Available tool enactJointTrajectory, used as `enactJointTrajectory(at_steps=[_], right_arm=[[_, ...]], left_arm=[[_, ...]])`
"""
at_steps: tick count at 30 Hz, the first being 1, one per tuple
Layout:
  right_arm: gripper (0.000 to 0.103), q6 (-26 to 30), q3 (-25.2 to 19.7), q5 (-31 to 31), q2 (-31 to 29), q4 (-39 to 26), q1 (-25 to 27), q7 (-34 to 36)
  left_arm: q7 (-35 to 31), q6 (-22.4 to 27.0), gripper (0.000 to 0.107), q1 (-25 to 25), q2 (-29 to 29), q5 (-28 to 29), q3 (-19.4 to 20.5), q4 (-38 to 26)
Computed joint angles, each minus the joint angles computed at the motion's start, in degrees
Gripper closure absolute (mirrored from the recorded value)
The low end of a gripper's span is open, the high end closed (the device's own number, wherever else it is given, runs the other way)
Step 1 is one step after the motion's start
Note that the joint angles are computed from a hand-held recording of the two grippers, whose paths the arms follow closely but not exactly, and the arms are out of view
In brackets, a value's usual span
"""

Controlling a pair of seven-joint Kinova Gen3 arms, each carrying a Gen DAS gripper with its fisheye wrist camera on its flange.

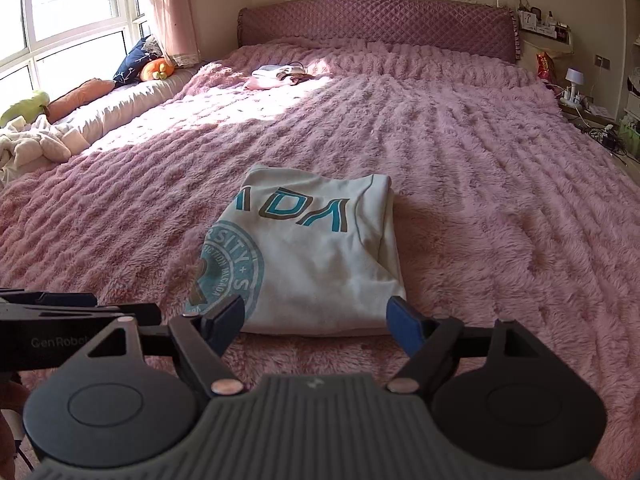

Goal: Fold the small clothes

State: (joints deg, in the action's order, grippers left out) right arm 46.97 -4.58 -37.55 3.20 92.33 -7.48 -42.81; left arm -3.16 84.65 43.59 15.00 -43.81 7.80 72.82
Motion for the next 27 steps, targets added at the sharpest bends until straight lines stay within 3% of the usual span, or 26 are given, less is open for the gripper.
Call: enactJointTrajectory(at_steps=[9,27], right_arm=[[0.028,1.6,0.6,2.4,-2.6,2.0,-1.2,-3.6],[0.027,1.6,0.7,5.7,-2.9,1.9,-2.6,-6.7]], left_arm=[[2.1,3.1,0.021,1.3,-0.1,1.3,0.7,-0.4],[-0.4,7.4,0.021,2.2,2.3,2.6,-0.3,-4.0]])
